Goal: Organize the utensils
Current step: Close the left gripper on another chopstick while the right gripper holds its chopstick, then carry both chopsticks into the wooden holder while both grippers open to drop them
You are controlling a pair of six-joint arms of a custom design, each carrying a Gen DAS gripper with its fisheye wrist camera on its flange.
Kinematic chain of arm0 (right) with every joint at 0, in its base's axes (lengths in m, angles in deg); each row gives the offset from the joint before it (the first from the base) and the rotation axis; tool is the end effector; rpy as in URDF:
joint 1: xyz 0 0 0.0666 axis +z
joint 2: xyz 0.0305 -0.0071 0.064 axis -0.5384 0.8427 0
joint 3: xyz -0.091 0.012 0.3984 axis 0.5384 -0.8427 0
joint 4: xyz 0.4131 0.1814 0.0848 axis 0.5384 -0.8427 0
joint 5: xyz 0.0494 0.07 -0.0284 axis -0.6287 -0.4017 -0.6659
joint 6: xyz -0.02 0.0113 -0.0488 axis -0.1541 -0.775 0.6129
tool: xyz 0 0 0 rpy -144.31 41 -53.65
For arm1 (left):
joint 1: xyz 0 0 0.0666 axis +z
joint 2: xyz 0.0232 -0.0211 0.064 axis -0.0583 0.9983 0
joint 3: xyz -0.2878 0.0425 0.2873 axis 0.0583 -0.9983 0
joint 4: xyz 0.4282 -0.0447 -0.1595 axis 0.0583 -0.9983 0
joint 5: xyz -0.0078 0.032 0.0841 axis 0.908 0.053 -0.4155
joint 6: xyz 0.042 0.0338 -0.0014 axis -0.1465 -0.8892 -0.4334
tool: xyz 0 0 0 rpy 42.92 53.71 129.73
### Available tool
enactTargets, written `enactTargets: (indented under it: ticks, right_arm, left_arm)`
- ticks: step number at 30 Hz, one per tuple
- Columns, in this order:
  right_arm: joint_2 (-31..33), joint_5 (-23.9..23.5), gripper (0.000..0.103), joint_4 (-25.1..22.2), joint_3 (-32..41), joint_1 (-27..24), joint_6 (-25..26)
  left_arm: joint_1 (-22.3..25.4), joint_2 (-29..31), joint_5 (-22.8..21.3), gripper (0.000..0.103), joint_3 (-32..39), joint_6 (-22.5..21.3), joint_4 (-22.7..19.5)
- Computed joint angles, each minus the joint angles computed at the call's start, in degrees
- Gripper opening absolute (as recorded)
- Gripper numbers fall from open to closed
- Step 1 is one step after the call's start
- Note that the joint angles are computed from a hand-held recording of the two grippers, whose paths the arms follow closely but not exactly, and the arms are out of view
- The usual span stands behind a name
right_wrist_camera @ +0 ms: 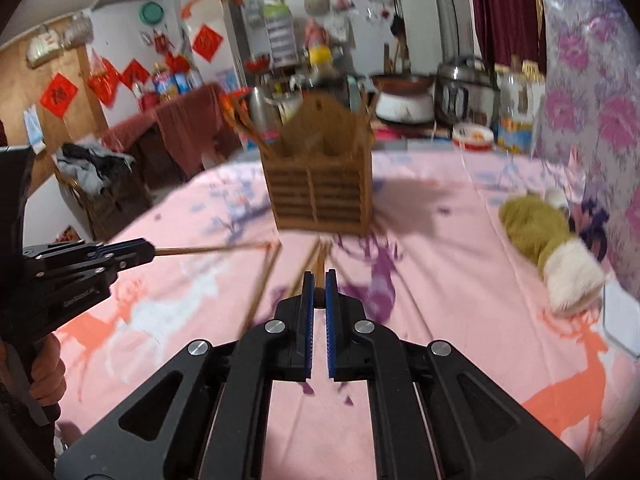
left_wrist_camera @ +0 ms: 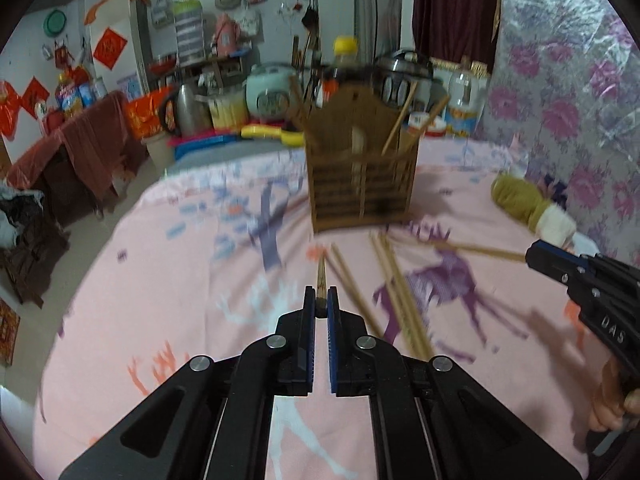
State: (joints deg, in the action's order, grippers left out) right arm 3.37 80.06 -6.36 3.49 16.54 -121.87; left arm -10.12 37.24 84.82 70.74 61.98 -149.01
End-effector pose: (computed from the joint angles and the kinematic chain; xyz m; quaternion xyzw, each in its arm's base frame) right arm 0.3324 0.3446 0.5374 0.1657 0.8711 -0.0018 0.4623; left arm 0.4747 -0.0710 0.5512 0.3343 0.8605 -0.1275 0.3627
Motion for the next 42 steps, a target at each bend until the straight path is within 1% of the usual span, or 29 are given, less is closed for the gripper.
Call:
enactTargets:
  ticks: [5,14,18,21,26,29,33,34,35,36,38,39,40,41,42]
  right_arm:
    - [0.9,2.6,0.006,-0.2,4.0,0.4,3.7]
    - [2.8,2.8,0.006,-1.0,9.1,-1.3,8.2]
    - [3.5,2.8,0.006,-0.9,11.2,-2.3,10.2]
    - [4.0,3.6,0.006,0.3,13.0,-3.3,12.5]
    - [5.0,5.6,0.006,6.1,16.5,-5.9,18.5]
    - [5.9,6.6,0.006,11.1,18.4,-7.6,22.7]
    - [7.8,9.4,0.006,19.3,20.8,-10.0,29.9]
    - [8.2,9.7,0.006,20.8,21.1,-10.5,30.9]
    - [8.6,10.0,0.006,23.6,20.9,-11.4,32.4]
    - [8.9,10.1,0.006,25.4,20.7,-12.0,33.4]
    - [9.2,10.5,0.006,28.7,19.5,-13.2,34.5]
    - [9.4,10.0,0.006,29.4,18.8,-13.9,34.2]
    - [9.7,9.3,0.006,28.8,18.5,-14.3,33.3]
    - [10.4,7.3,0.006,26.1,18.5,-15.3,30.6]
    - [10.9,5.7,0.006,24.4,18.4,-15.8,29.1]
  left_arm:
    - [-1.3,0.7,1.6,0.006,4.6,1.0,-1.8]
    - [-4.6,3.3,2.3,0.006,12.8,1.9,-4.2]
    - [-6.3,5.4,1.2,0.006,16.5,3.5,-3.8]
    - [-7.2,7.5,1.1,0.006,20.0,5.2,-3.6]
    - [-8.3,11.9,0.8,0.006,27.2,8.7,-2.8]
    - [-8.8,14.9,0.4,0.006,31.6,10.4,-2.5]
    - [-9.5,18.8,-0.8,0.006,36.5,12.1,-1.8]
    - [-9.7,19.7,-1.4,0.006,37.3,12.5,-1.5]
    - [-9.7,20.4,-1.7,0.006,37.8,12.8,-1.3]
    - [-9.7,21.3,-1.8,0.006,38.2,13.3,-1.3]
    - [-9.7,22.5,-1.5,0.006,38.4,13.8,-1.5]
    - [-9.6,23.2,-1.4,0.006,38.2,13.9,-1.9]
    - [-9.6,23.6,-1.3,0.006,37.7,13.7,-2.3]
    - [-9.5,24.2,-1.3,0.006,37.7,13.2,-3.0]
    - [-9.5,24.7,-1.4,0.006,37.5,12.8,-3.6]
